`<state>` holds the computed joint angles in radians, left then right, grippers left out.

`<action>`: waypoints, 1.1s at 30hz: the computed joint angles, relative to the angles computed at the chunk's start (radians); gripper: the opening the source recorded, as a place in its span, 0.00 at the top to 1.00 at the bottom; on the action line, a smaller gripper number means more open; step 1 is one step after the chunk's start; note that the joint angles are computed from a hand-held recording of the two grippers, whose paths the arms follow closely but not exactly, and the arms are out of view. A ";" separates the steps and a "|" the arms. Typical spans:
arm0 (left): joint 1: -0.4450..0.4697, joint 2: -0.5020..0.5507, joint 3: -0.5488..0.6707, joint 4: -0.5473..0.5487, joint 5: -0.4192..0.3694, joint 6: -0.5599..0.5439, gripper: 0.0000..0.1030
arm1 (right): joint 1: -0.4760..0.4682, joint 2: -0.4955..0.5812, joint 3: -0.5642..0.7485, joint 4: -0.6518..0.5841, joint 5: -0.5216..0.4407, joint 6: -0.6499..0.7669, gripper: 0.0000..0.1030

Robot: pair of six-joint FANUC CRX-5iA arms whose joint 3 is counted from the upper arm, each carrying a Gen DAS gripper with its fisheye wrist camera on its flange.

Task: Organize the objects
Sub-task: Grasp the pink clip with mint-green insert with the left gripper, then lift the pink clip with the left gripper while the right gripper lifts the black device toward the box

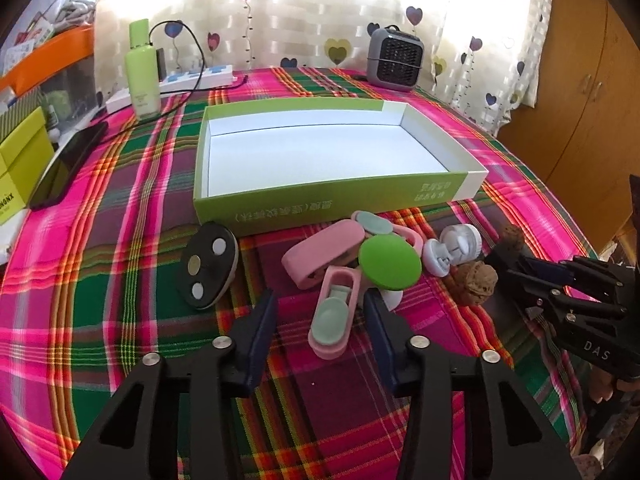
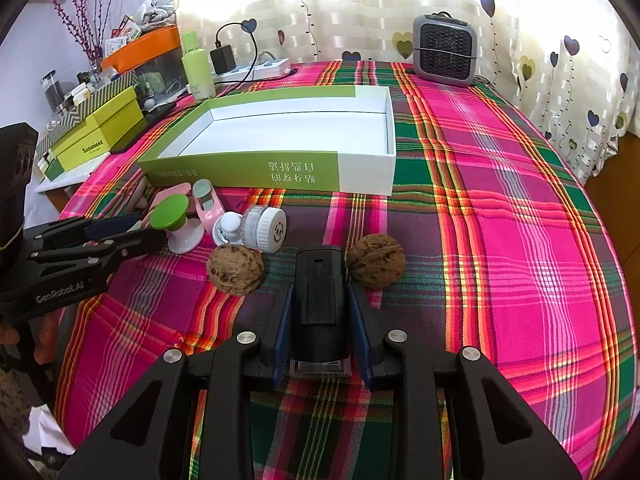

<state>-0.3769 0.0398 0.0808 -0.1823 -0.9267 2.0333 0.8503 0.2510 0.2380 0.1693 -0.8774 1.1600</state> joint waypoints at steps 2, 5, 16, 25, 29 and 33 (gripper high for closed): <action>0.000 0.004 0.006 -0.005 -0.004 0.004 0.63 | 0.000 0.000 0.000 0.000 0.000 0.000 0.72; -0.001 0.008 0.012 -0.008 -0.008 0.003 0.64 | 0.000 0.000 0.000 0.000 0.000 0.000 0.72; -0.028 0.038 0.062 -0.063 -0.057 0.022 0.80 | -0.001 0.000 0.000 -0.003 0.001 0.000 0.72; -0.032 0.040 0.067 -0.072 -0.065 0.034 0.84 | -0.001 0.000 0.000 -0.005 0.002 0.000 0.72; -0.031 0.040 0.067 -0.072 -0.066 0.038 0.84 | -0.001 0.000 -0.001 -0.006 0.003 0.001 0.72; -0.030 0.039 0.066 -0.070 -0.064 0.037 0.85 | -0.001 0.000 -0.002 -0.004 0.003 0.000 0.72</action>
